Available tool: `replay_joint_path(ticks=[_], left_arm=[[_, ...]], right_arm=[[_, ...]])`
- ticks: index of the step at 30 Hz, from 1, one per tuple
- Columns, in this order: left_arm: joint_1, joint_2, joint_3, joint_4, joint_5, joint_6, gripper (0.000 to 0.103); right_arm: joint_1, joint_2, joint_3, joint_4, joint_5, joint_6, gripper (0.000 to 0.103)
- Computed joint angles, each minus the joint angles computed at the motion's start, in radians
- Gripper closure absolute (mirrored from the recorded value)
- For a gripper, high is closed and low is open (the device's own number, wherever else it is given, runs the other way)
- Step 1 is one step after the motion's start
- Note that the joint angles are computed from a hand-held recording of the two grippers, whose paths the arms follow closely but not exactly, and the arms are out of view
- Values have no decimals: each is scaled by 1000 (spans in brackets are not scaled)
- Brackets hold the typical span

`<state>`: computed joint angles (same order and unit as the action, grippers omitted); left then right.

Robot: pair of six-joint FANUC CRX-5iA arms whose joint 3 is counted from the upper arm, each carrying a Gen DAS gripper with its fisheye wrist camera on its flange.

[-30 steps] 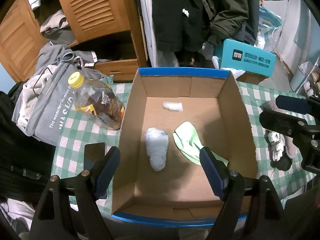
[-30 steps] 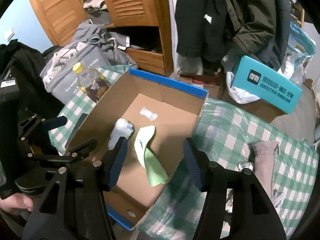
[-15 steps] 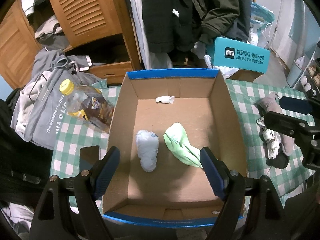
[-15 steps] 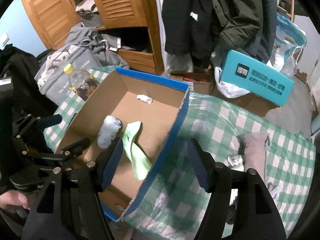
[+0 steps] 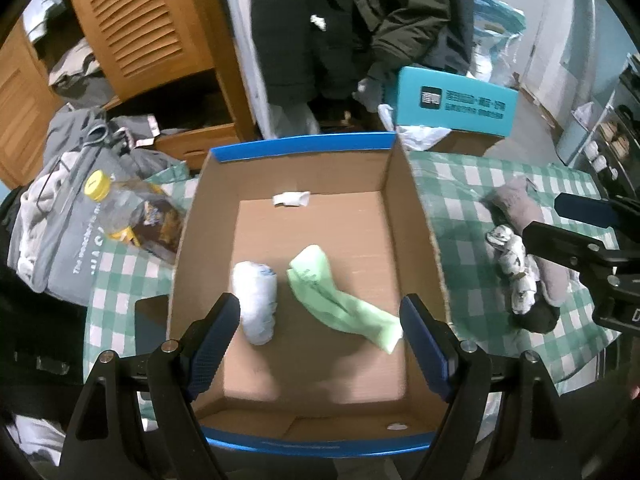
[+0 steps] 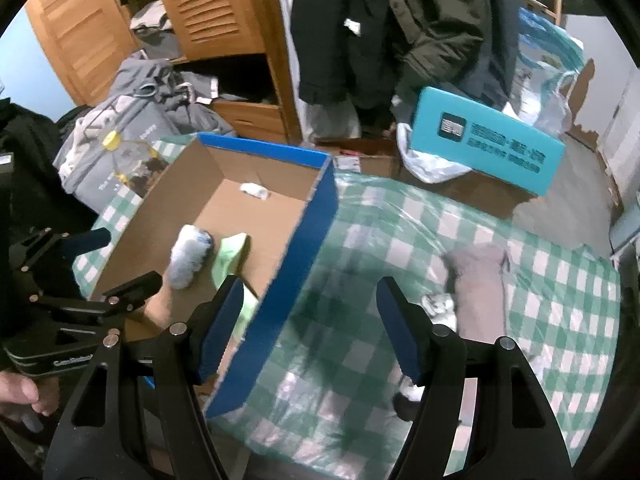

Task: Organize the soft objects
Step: 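Move both tools back from the box toward the remaining items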

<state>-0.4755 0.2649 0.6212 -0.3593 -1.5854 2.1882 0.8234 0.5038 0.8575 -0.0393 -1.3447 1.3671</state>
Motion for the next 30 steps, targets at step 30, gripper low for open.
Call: replay_joint_path(ticks=[30], left_arm=[[-62,288,335,103,-68,-102,19]], right_arm=[[-146,-111,-240,44,33,-61,33]])
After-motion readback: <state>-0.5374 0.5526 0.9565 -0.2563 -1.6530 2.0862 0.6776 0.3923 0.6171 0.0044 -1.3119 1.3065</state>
